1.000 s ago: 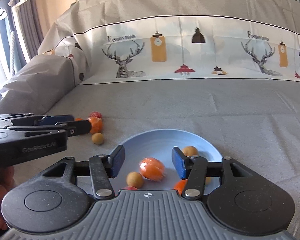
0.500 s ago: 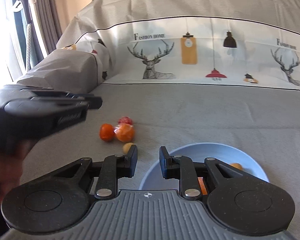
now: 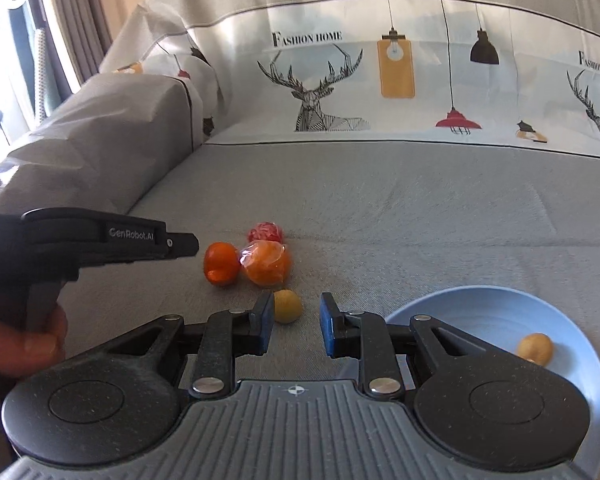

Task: Organize fruits
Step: 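Grasp a mandarin with the left tool while the right tool grasps a kiwi, then carry the mandarin and kiwi onto the blue plate and open both tools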

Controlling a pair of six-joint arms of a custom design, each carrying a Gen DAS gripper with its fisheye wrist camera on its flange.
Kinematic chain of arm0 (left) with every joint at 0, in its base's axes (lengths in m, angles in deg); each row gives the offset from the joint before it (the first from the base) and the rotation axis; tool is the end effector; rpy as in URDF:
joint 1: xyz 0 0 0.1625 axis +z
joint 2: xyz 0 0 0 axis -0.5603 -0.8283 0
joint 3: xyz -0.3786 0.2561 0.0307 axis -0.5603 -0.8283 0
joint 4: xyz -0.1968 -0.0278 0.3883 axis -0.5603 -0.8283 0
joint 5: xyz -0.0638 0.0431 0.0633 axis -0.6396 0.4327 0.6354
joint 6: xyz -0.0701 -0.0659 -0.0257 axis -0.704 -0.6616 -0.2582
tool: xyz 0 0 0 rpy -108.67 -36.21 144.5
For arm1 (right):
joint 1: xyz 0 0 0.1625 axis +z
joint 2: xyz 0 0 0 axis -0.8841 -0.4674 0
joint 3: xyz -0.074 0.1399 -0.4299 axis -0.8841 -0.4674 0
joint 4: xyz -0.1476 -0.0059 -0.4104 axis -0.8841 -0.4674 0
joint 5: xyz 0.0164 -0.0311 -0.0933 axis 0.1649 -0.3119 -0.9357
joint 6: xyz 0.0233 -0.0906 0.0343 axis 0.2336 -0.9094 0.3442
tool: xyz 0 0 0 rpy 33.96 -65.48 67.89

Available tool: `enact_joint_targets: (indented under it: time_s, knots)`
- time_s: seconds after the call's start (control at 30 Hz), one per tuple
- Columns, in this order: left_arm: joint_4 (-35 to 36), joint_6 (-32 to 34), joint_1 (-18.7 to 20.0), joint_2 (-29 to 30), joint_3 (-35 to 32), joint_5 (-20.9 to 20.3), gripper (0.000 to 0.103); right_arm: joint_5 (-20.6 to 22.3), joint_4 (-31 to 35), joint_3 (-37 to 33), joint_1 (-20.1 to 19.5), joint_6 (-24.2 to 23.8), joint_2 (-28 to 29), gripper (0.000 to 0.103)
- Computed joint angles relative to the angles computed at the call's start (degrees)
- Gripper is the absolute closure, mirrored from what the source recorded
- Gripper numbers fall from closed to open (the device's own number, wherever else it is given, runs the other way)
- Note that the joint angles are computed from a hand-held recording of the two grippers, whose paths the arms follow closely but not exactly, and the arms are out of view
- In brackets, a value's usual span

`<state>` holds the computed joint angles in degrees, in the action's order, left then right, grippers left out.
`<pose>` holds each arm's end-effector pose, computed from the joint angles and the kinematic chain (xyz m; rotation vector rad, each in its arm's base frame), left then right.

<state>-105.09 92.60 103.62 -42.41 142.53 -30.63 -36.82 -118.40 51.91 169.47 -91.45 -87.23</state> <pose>-0.0941 -0.8164 0.2952 0.1997 2.3651 -1.0575 0.3449 -0.7946 0.0035 0.6184 -2.4689 0.9854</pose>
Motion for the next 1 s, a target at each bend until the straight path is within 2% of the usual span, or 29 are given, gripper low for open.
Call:
enact_joint_targets:
  time_s: [0.07, 0.2, 0.4, 0.5, 0.6, 0.63, 0.67, 0.7, 0.83, 1.0]
  knots:
    - [-0.5, 0.2, 0.1, 0.2, 0.0, -0.7, 0.063, -0.6, 1.2, -2.6, 0.1, 0.2, 1.6, 0.074]
    - [-0.5, 1.4, 0.2, 1.2, -0.8, -0.5, 0.06, -2.3, 4.3, -8.2, 0.2, 0.5, 4.8, 0.057]
    - [2.2, 2.1, 0.5, 3.1, -3.2, -0.4, 0.054, -5.1, 9.2, -14.7, 0.0, 0.7, 8.4, 0.057]
    - [3.6, 2.5, 0.5, 3.4, -3.5, -0.9, 0.054, -4.6, 9.8, -15.3, -0.1, 0.1, 8.8, 0.058]
    - [6.6, 1.6, 0.8, 3.5, -4.2, -2.1, 0.054, -3.5, 10.4, -15.0, -0.1, -0.2, 8.5, 0.068]
    - [6.6, 1.8, 0.8, 3.4, -4.1, -2.2, 0.057, -3.1, 10.7, -14.8, -0.1, -0.2, 8.3, 0.072]
    - [6.5, 1.8, 0.8, 3.4, -4.0, -2.5, 0.064, -2.9, 10.8, -14.6, -0.1, -0.3, 8.2, 0.073]
    - [6.6, 1.7, 0.9, 3.2, -3.9, -2.9, 0.065, -2.7, 10.8, -14.4, -0.1, -0.4, 8.1, 0.077]
    - [4.9, 2.2, 0.6, 2.9, -3.0, -1.7, 0.066, -2.0, 10.6, -13.4, -0.1, -0.1, 7.4, 0.078]
    - [-1.2, 3.5, 0.0, 1.6, -0.2, -1.2, 0.066, -0.3, 7.7, -9.9, -0.1, 0.4, 5.3, 0.078]
